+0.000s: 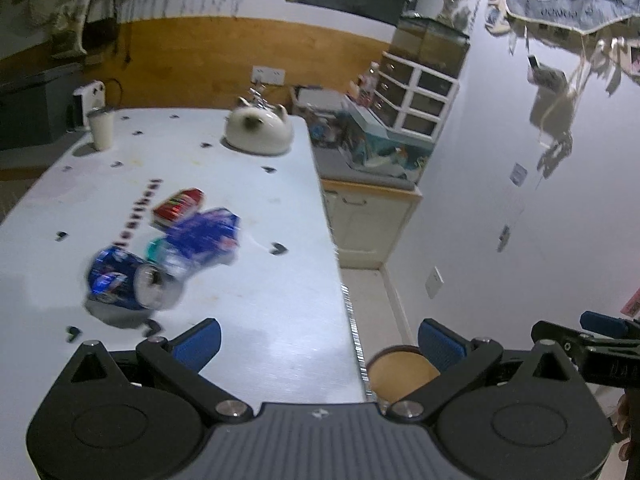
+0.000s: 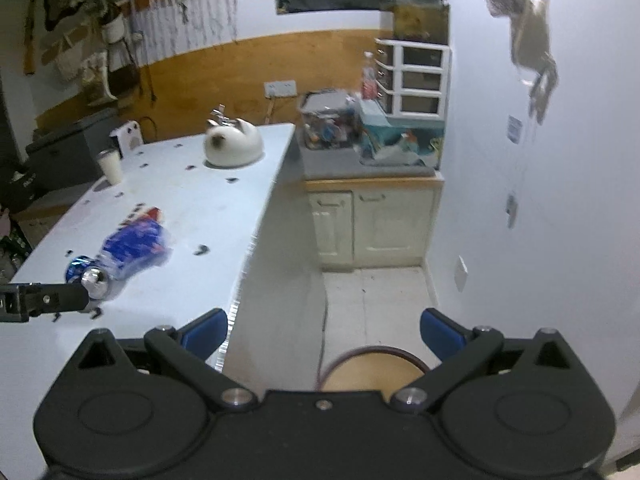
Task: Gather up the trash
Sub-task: 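Lift both tools from the bin and return them over the table, then grasp the blue plastic bag with the right tool while the left grasps the Pepsi can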
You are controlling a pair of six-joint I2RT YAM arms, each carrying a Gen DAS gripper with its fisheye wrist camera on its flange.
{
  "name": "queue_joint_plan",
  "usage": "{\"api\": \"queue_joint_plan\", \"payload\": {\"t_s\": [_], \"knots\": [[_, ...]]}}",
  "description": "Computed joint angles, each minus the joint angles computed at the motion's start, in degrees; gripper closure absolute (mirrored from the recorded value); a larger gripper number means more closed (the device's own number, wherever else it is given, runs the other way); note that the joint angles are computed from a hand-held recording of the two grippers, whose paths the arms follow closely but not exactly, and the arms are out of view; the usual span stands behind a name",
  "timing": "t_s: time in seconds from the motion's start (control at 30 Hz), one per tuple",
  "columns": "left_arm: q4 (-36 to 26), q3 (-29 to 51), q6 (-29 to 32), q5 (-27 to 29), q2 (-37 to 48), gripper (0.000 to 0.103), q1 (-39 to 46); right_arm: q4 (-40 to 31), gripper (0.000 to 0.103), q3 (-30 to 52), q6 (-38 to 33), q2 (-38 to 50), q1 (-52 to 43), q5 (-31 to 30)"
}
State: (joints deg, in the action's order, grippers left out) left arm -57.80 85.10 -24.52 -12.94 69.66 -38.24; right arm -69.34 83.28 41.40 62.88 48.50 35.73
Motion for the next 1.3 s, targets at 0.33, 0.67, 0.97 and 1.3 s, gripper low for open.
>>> {"api": "queue_joint_plan", "payload": {"t_s": [0.33, 0.67, 0.97, 1.3], "knots": [[-2.46, -1.55, 10.14, 8.92, -7.37, 0.000, 16.42, 2.21, 0.000, 11.06, 3.78, 13.96, 11.65, 7.14], [-2.58, -0.64, 21.49, 22.05, -6.97, 0.000, 36.50, 6.78, 0.000, 25.26, -0.70, 28.57, 13.39, 8.45], [1.80, 0.38, 27.13, 29.06, 0.80, 0.000, 46.72, 7.29, 0.000, 35.45, -2.80, 38.80, 11.31, 6.85], [4.25, -0.08, 17.48, 38.55, 11.51, 0.000, 53.69, 4.56, 0.000, 47.67, -3.66, 49.32, 7.50, 4.52]]}}
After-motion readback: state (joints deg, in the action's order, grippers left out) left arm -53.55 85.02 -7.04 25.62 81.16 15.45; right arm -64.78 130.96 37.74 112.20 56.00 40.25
